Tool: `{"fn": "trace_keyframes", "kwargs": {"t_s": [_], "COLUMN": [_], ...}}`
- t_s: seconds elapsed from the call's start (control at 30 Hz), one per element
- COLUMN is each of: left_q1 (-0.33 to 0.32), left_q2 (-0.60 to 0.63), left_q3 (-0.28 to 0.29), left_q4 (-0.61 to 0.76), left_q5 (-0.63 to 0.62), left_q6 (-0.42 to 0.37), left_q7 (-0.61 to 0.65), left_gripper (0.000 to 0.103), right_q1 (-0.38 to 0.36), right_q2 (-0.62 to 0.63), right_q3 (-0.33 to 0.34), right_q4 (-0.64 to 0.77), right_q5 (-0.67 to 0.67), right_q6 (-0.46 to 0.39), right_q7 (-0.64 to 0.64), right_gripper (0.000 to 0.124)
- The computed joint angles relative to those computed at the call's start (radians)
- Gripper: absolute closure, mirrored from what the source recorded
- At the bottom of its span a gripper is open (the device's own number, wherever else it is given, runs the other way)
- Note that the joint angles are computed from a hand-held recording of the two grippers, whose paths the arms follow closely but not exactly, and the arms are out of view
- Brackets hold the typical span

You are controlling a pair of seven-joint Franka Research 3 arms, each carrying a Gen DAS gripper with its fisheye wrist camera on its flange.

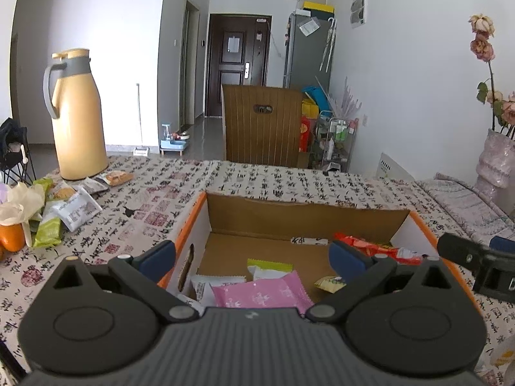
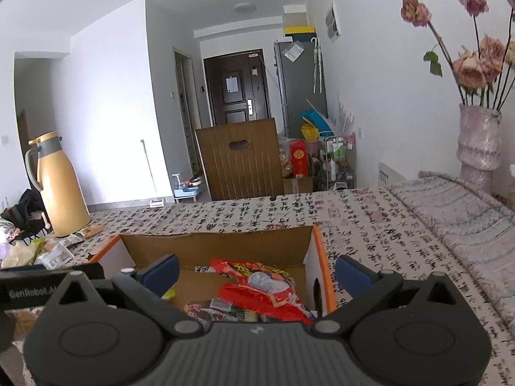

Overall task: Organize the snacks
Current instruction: 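Move both tools back toward the remaining packets on the table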

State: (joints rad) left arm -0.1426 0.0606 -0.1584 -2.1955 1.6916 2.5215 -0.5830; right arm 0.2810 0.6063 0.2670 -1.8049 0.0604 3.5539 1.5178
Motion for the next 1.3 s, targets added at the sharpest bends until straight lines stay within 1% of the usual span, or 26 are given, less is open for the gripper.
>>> {"fn": "trace_keyframes", "kwargs": {"t_s": [0.43, 0.67, 0.9, 1.1, 1.2, 1.3], "left_q1": [-0.021, -0.027, -0.032, -0.036, -0.038, -0.038], "left_q2": [-0.119, -0.167, -0.196, -0.213, -0.217, -0.211], "left_q3": [-0.042, -0.060, -0.071, -0.075, -0.077, -0.075], "left_q4": [-0.109, -0.177, -0.246, -0.303, -0.331, -0.351], "left_q5": [-0.030, -0.055, -0.067, -0.075, -0.070, -0.063], "left_q6": [-0.033, -0.024, -0.002, 0.026, 0.042, 0.062], "left_q7": [0.003, 0.002, -0.007, -0.016, -0.023, -0.024], "left_gripper": [0.000, 0.000, 0.000, 0.000, 0.000, 0.000], "right_q1": [-0.011, 0.001, 0.002, 0.010, -0.007, -0.005], "right_q2": [-0.146, -0.203, -0.233, -0.245, -0.251, -0.256], "right_q3": [-0.022, -0.050, -0.066, -0.081, -0.074, -0.082], "right_q4": [-0.227, -0.344, -0.435, -0.490, -0.516, -0.537], "right_q5": [-0.033, -0.037, -0.033, -0.012, -0.025, -0.019], "right_q6": [0.085, 0.110, 0.107, 0.083, 0.065, 0.053], "right_q7": [0.026, 0.030, 0.037, 0.019, 0.025, 0.010], "right_gripper": [0.021, 0.021, 0.021, 0.021, 0.021, 0.021]}}
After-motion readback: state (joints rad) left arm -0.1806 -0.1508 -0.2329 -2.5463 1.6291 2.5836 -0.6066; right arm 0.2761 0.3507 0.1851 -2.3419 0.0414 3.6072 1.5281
